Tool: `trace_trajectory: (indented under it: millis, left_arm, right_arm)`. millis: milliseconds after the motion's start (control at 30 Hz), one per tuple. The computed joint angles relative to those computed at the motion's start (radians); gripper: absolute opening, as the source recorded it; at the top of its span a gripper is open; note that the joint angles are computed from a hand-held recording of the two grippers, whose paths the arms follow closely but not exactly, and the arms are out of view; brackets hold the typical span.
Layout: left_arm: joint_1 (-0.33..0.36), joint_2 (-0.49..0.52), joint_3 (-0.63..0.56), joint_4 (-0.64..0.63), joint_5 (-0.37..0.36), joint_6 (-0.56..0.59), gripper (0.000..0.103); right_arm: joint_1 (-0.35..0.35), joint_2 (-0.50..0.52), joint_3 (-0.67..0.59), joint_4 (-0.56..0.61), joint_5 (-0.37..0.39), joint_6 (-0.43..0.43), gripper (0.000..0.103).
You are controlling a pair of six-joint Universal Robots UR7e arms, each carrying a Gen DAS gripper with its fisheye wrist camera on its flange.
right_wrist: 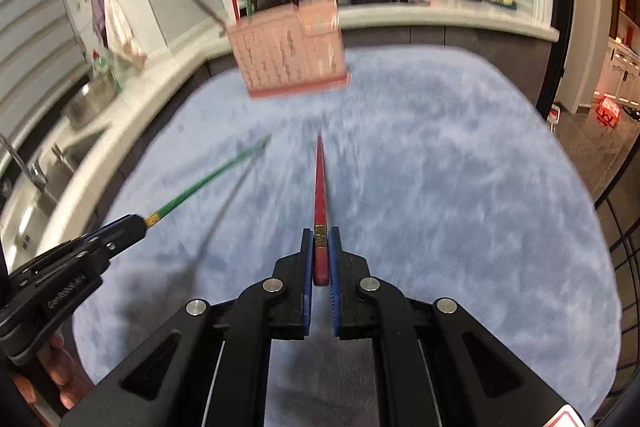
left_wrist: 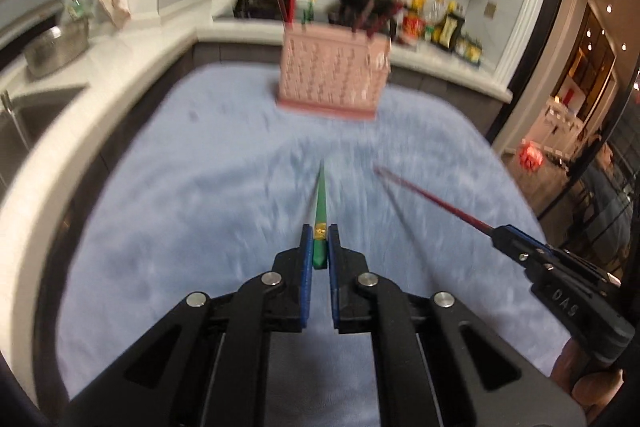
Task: Organize utensils
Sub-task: 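Lift both chopsticks upright and carry them over the pink basket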
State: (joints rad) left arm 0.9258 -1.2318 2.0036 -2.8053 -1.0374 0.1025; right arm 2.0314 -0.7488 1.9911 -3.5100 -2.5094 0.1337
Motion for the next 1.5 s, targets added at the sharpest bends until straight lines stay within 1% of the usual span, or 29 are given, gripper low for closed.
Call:
trace_trajectory:
  millis: [67, 167, 367, 467, 567, 600, 767, 900, 967, 1067, 1100, 1167, 1300, 1400, 1500]
  left_arm:
    - [-0.011, -0.014, -0.015, -0.007, -0.002, -0.002, 0.007]
    - [-0.028, -0.021, -0.053, -0.023, 0.006, 0.012, 0.007]
    - [-0.041, 0.009, -0.14, -0.06, 0.007, 0.064, 0.007]
    - [-0.044, 0.028, -0.18, -0.062, 0.01, 0.087, 0.007]
    - [-0.045, 0.053, -0.235, -0.059, -0.003, 0.107, 0.007]
    - [-0.046, 0.065, -0.258, -0.06, -0.006, 0.117, 0.007]
    - [-0.047, 0.14, -0.402, -0.067, -0.037, 0.152, 0.007]
    - [-0.05, 0.253, -0.586, -0.086, -0.039, 0.216, 0.007]
    - [-0.052, 0.303, -0.669, -0.079, -0.046, 0.237, 0.007]
    - [-0.047, 0.403, -0.832, -0.068, -0.061, 0.278, 0.007]
    - [-0.044, 0.439, -0.89, -0.061, -0.072, 0.288, 0.007]
    - [-0.037, 0.497, -0.984, -0.052, -0.085, 0.303, 0.007]
    - [-0.018, 0.615, -1.169, -0.002, -0.095, 0.325, 0.007]
    - [-0.004, 0.674, -1.256, 0.039, -0.088, 0.323, 0.007]
    - [0.01, 0.717, -1.305, 0.062, -0.086, 0.323, 0.007]
  right_arm:
    - [0.02, -0.011, -0.014, -0.034, -0.009, -0.029, 0.007]
    - [0.055, -0.023, -0.057, -0.091, -0.03, -0.115, 0.007]
    - [0.088, -0.031, -0.142, -0.128, -0.039, -0.221, 0.007]
    - [0.082, -0.032, -0.169, -0.115, -0.018, -0.234, 0.007]
    - [0.07, -0.052, -0.186, -0.088, 0.041, -0.213, 0.007]
    - [0.068, -0.055, -0.197, -0.084, 0.053, -0.218, 0.007]
    - [0.06, -0.052, -0.3, -0.086, 0.101, -0.286, 0.007]
    - [0.04, -0.028, -0.448, -0.062, 0.15, -0.34, 0.007]
    - [0.025, 0.0, -0.547, -0.031, 0.173, -0.367, 0.007]
    - [0.003, 0.035, -0.665, 0.022, 0.228, -0.388, 0.007]
    - [-0.004, 0.069, -0.741, 0.035, 0.229, -0.422, 0.007]
    - [-0.014, 0.119, -0.854, 0.065, 0.229, -0.46, 0.007]
    - [-0.038, 0.204, -1.036, 0.132, 0.242, -0.494, 0.007]
    - [-0.06, 0.254, -1.138, 0.201, 0.242, -0.494, 0.007]
    - [-0.077, 0.28, -1.18, 0.243, 0.241, -0.49, 0.007]
